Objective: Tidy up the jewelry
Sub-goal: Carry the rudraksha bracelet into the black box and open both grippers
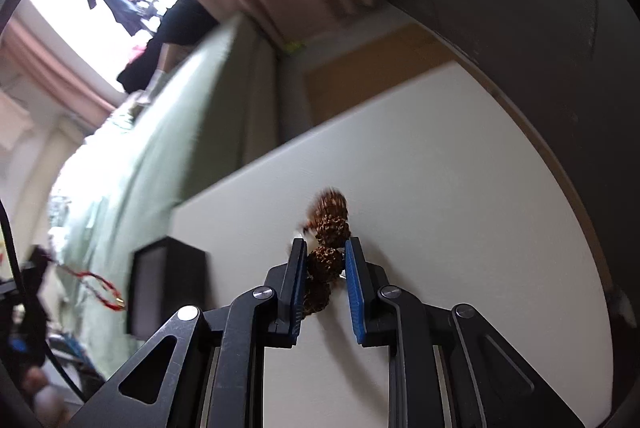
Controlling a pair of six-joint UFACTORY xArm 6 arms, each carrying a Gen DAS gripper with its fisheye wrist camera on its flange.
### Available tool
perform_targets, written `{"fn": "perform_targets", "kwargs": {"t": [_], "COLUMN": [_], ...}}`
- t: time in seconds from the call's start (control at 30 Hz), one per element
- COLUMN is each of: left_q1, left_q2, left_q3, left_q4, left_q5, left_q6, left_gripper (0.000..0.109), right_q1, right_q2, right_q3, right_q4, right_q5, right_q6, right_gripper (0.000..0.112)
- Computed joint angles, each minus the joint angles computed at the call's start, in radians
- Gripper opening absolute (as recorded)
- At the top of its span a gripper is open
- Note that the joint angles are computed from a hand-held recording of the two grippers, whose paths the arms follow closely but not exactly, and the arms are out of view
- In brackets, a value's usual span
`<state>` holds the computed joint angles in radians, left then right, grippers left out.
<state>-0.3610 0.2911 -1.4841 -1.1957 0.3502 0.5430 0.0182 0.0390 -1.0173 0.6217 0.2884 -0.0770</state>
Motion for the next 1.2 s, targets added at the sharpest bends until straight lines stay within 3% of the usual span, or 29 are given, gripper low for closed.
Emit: {"fn": "perform_targets", "kwargs": {"t": [0.1, 0.3, 0.4, 0.7, 0.77, 0.8, 0.83, 0.97, 1.2], "left_q1": [0.006, 0.043, 0.057, 0.078, 0.084, 0.085, 0.083, 0.086, 0.123], "left_q2": [0.018, 0.076, 0.079, 0.062, 0.057, 0.052, 0.043, 0.019, 0.018], "left_q3": [-0.007, -0.038, -0.041, -0.020, -0.017, -0.010, 0.004, 0.029, 0.035], "left_q4": [0.059, 0.377, 0.303, 0.303, 0.296, 0.282, 0.262, 0.247, 0.193], "left_q5": [-0.008, 0.041, 0.061, 0.050, 0.060, 0.050, 0.024, -0.033, -0.018], "left_q6": [-0.070, -0.412, -0.372, -0.383, -0.380, -0.373, -0.361, -0.344, -0.348], "left_gripper": [0.004, 0.006, 0.006, 0.009, 0.030, 0.053, 0.068, 0.071, 0.073], "right_q1": [0.021, 0.049, 0.066, 0.136, 0.156, 0.166, 0.180, 0.216, 0.248], "right_q2": [-0.015, -0.016, -0.010, -0.021, -0.026, -0.026, -0.024, -0.001, 0.082], "right_q3": [0.005, -0.019, -0.039, -0.089, -0.099, -0.105, -0.116, -0.149, -0.234], "right_q4": [0.060, 0.228, 0.294, 0.585, 0.657, 0.687, 0.722, 0.768, 0.775], "right_q5": [-0.014, -0.007, -0.008, -0.022, -0.022, -0.022, -0.021, -0.009, 0.039], "right_q6": [-0.060, -0.210, -0.273, -0.542, -0.618, -0.653, -0.694, -0.754, -0.757], "right_gripper": [0.020, 0.020, 0.020, 0.020, 0.020, 0.020, 0.020, 0.020, 0.020]}}
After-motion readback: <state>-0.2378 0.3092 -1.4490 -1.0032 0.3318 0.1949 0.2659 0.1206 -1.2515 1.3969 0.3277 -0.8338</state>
